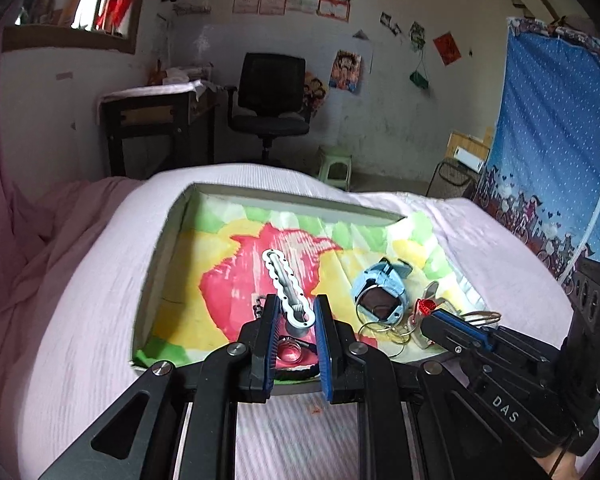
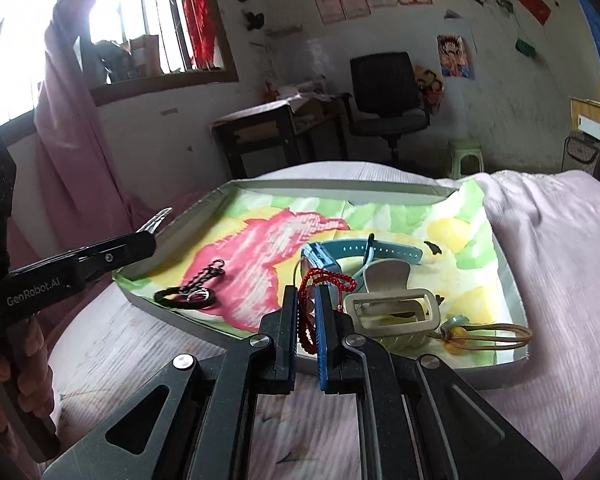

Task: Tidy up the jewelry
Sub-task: 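Carry the white clip and red bracelet over the box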

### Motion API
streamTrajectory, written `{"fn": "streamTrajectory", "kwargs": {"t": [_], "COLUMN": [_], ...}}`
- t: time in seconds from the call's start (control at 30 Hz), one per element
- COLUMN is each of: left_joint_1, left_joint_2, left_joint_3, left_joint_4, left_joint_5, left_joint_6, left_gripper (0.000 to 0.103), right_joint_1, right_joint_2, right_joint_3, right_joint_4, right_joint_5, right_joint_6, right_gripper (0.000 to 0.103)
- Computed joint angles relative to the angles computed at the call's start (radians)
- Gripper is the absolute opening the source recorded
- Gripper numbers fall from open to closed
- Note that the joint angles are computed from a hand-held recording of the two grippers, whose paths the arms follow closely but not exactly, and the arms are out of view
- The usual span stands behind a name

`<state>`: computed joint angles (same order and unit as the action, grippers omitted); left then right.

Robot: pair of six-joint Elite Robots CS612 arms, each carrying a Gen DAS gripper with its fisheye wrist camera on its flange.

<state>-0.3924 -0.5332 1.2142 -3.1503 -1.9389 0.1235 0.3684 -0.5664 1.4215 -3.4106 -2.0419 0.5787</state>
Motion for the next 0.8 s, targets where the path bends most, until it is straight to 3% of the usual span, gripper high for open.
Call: {"fn": "streamTrajectory", "kwargs": {"t": [0.5, 0.8], "left_joint_1": [-0.014, -0.011], "left_joint_2": [0.009, 0.010], "left_joint_3": [-0.050, -0.052], "left_joint_4": [0.201, 0.215], "left_joint_5": [0.075, 0.059], "left_joint_6": [0.006, 0.004], "left_gripper": [0.016, 0.017], "right_joint_1": [-0.011, -0.012], "right_joint_2": [0.012, 0.013], "right_joint_3": [-0.013, -0.014], "right_joint_4": [0.064, 0.068], "right_joint_5": [0.040, 0.041], "right_joint_6": [0.043, 0.044], "right_gripper": [0.008, 0.008]}}
